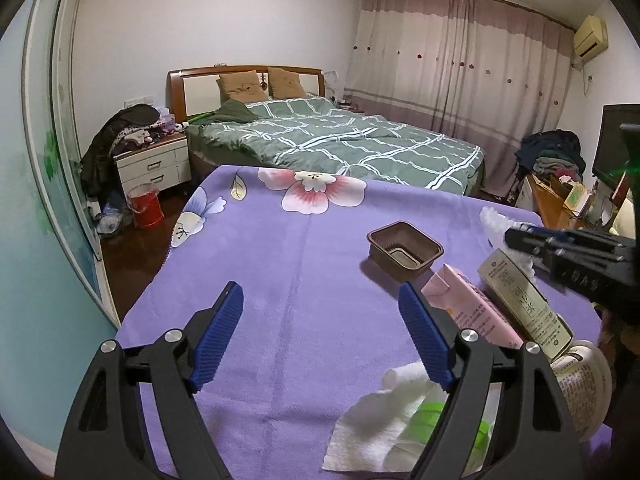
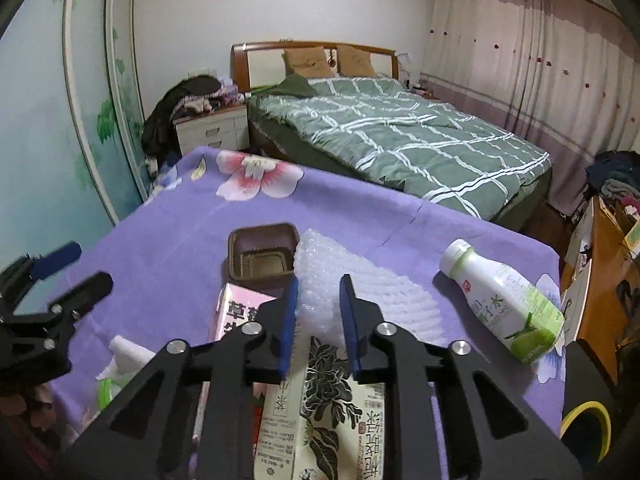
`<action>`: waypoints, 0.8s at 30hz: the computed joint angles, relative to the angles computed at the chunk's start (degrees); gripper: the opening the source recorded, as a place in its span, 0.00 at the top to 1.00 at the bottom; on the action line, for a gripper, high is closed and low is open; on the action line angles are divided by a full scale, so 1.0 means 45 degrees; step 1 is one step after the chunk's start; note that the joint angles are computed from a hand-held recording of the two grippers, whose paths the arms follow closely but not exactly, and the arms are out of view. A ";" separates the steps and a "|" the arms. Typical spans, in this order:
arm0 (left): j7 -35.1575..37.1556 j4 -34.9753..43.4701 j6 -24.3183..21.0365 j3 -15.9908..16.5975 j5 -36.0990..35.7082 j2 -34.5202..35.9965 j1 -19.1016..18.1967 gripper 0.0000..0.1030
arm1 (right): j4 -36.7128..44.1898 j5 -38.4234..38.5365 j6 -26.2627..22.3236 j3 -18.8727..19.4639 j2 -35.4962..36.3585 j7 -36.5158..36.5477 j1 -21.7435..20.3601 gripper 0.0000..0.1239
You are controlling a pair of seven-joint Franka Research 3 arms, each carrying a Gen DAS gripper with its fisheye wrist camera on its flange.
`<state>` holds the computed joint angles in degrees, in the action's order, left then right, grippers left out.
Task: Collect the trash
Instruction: 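Grasp the white foam fruit net with the right gripper, then carry the foam net over the bin and open the right gripper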
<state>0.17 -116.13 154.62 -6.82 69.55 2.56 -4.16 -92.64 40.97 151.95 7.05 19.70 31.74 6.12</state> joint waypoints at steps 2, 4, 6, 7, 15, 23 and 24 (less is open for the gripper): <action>0.0000 0.0012 -0.0013 -0.0011 -0.0010 0.0011 -0.0017 0.23 | -0.0111 0.0536 0.0066 0.0150 -0.0181 -0.0279 -0.0202 0.88; -0.0064 0.0000 -0.0009 -0.0010 0.0033 0.0014 -0.0028 0.23 | -0.0288 0.1217 0.0069 0.0264 -0.0442 -0.0653 -0.0405 0.88; -0.0052 0.0011 0.0001 -0.0014 0.0038 0.0029 -0.0035 0.23 | -0.0466 0.1950 0.0021 0.0296 -0.0726 -0.1032 -0.0560 0.89; -0.0048 0.0015 0.0018 -0.0018 0.0050 0.0037 -0.0045 0.23 | -0.0568 0.2264 0.0038 0.0273 -0.0846 -0.1200 -0.0582 0.89; -0.0136 -0.0029 0.0309 0.0013 0.0257 0.0016 -0.0033 0.23 | -0.1802 0.5472 -0.0058 -0.0370 -0.2363 -0.2840 -0.0846 0.89; -0.0474 -0.0070 0.0474 -0.0034 0.0758 -0.0060 -0.0055 0.23 | -0.2960 0.8408 0.1328 -0.1551 -0.3803 -0.4439 -0.0971 0.89; -0.0517 -0.0084 0.0495 -0.0030 0.0831 -0.0069 -0.0048 0.23 | -0.2981 0.8474 0.1571 -0.1683 -0.3826 -0.4403 -0.0988 0.89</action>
<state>-2.16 -116.51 156.85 -6.95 73.29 2.25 -4.38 -106.06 79.10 159.02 -0.52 2.48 11.93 1.67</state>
